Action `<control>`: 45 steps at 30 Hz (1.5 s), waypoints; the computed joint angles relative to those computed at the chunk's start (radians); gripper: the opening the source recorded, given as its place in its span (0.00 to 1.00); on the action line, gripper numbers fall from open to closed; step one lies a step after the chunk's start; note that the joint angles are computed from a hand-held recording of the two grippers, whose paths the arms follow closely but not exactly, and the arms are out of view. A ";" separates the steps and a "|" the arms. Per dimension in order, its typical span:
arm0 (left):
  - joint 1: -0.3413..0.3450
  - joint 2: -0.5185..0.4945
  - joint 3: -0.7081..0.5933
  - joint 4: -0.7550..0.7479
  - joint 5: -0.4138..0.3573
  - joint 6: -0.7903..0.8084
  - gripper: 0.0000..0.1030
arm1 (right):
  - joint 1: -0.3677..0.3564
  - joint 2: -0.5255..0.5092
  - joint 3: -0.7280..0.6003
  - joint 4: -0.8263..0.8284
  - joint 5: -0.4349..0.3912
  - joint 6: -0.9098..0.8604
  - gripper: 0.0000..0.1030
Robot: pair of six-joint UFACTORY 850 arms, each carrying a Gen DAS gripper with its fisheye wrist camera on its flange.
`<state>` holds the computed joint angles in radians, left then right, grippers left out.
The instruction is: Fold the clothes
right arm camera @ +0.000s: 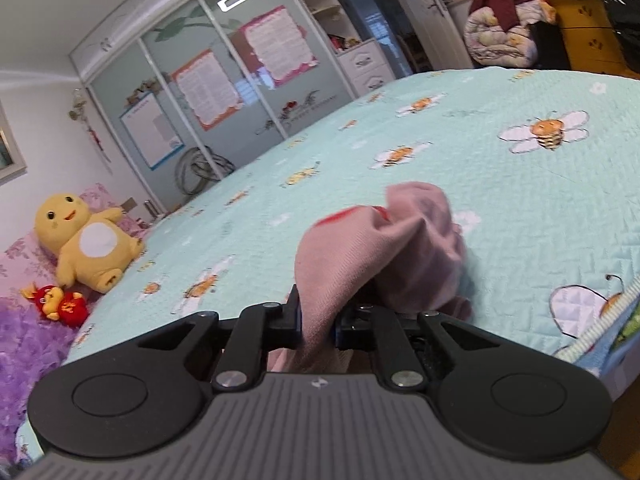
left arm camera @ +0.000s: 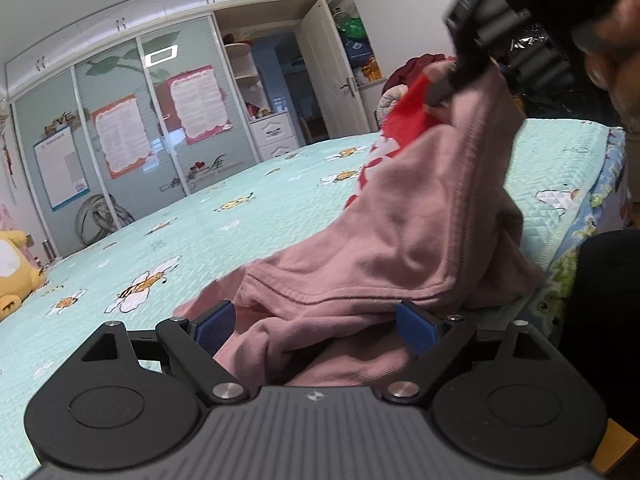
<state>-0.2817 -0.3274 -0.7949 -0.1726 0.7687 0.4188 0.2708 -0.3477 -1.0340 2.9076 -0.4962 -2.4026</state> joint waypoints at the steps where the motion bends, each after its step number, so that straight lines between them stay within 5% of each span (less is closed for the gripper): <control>1: -0.001 0.000 0.001 0.006 0.000 -0.005 0.88 | 0.002 0.006 0.000 -0.014 -0.002 0.013 0.13; 19: 0.007 0.014 -0.014 0.023 0.034 -0.171 0.87 | 0.027 0.118 0.047 -0.085 0.022 0.011 0.11; 21: 0.014 0.017 -0.019 0.042 0.023 -0.204 0.78 | 0.027 0.130 0.057 -0.076 0.025 -0.007 0.11; 25: 0.030 0.028 -0.032 0.088 -0.013 -0.287 0.29 | 0.024 0.139 0.065 -0.079 0.037 -0.009 0.11; 29: 0.029 0.054 -0.027 0.071 0.005 -0.296 0.13 | 0.024 0.146 0.069 -0.072 0.037 -0.018 0.11; 35: 0.030 0.117 -0.016 -0.012 0.070 -0.252 0.10 | 0.046 0.172 0.068 -0.050 0.011 -0.089 0.11; 45: 0.083 0.247 -0.110 -0.139 0.051 -0.056 0.10 | 0.079 0.138 -0.077 -0.145 -0.043 0.004 0.11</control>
<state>-0.1991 -0.0808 -0.9048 -0.3112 0.8202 0.3627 0.3495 -0.2095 -1.1110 2.7631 -0.5397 -2.3986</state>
